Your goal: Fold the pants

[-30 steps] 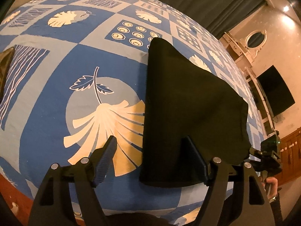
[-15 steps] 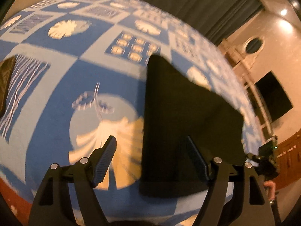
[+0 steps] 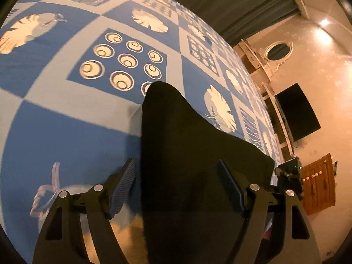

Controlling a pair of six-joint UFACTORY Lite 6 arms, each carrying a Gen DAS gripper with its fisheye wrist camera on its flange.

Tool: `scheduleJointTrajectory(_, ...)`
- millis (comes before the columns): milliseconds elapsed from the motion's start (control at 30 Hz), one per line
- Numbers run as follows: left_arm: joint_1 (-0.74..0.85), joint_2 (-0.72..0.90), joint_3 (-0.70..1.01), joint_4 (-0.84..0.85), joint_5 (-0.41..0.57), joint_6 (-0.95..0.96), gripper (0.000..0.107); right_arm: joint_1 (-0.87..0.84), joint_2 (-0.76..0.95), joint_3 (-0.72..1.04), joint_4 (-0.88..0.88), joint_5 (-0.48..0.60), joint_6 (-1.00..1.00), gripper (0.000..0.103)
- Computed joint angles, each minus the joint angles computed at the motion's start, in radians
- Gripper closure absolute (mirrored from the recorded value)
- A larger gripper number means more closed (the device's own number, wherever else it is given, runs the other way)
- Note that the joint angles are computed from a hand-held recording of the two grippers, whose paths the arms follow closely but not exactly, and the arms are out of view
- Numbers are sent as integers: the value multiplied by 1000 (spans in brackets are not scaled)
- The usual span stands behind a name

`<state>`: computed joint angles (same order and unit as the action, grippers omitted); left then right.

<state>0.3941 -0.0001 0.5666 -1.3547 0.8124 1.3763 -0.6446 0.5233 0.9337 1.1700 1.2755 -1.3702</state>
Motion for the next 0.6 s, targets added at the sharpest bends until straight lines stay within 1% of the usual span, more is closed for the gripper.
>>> scheduleJointTrajectory(100, -44, 95, 52, -51, -19, 9, 32, 37, 33, 53, 12, 7, 25, 20)
scheduleJointTrajectory(167, -39, 156, 86, -78, 21, 25, 32, 44, 47, 82, -5, 15, 37, 22)
scheduleJointTrajectory(200, -30, 187, 108, -75, 54, 26, 32, 49, 44, 92, -21, -3, 43, 31)
scheduleJointTrajectory(233, -20, 222, 134, -62, 89, 19, 32, 52, 43, 97, -33, -25, 51, 45)
scheduleJointTrajectory(267, -10, 247, 152, -56, 111, 16, 33, 50, 48, 101, -36, -27, 55, 51)
scheduleJointTrajectory(300, -7, 260, 166, -55, 114, 14, 44, 38, 66, 112, -37, -15, 55, 61)
scheduleJointTrajectory(333, -8, 259, 168, -52, 97, 9, 53, 29, 74, 116, -34, -7, 46, 65)
scheduleJointTrajectory(367, -7, 266, 175, -47, 83, 1, 66, 24, 70, 110, -27, -6, 34, 66)
scheduleJointTrajectory(400, 4, 284, 182, -49, 100, -1, 72, 23, 58, 97, -22, -13, 21, 67)
scheduleJointTrajectory(433, 21, 304, 190, -60, 131, -1, 74, 26, 41, 88, -14, -18, 11, 68)
scheduleJointTrajectory(467, 26, 313, 197, -65, 139, -8, 77, 27, 29, 82, -8, -15, 4, 69)
scheduleJointTrajectory(600, -2, 284, 205, -94, 103, -6, 80, 37, 9, 103, 27, -11, 5, 71)
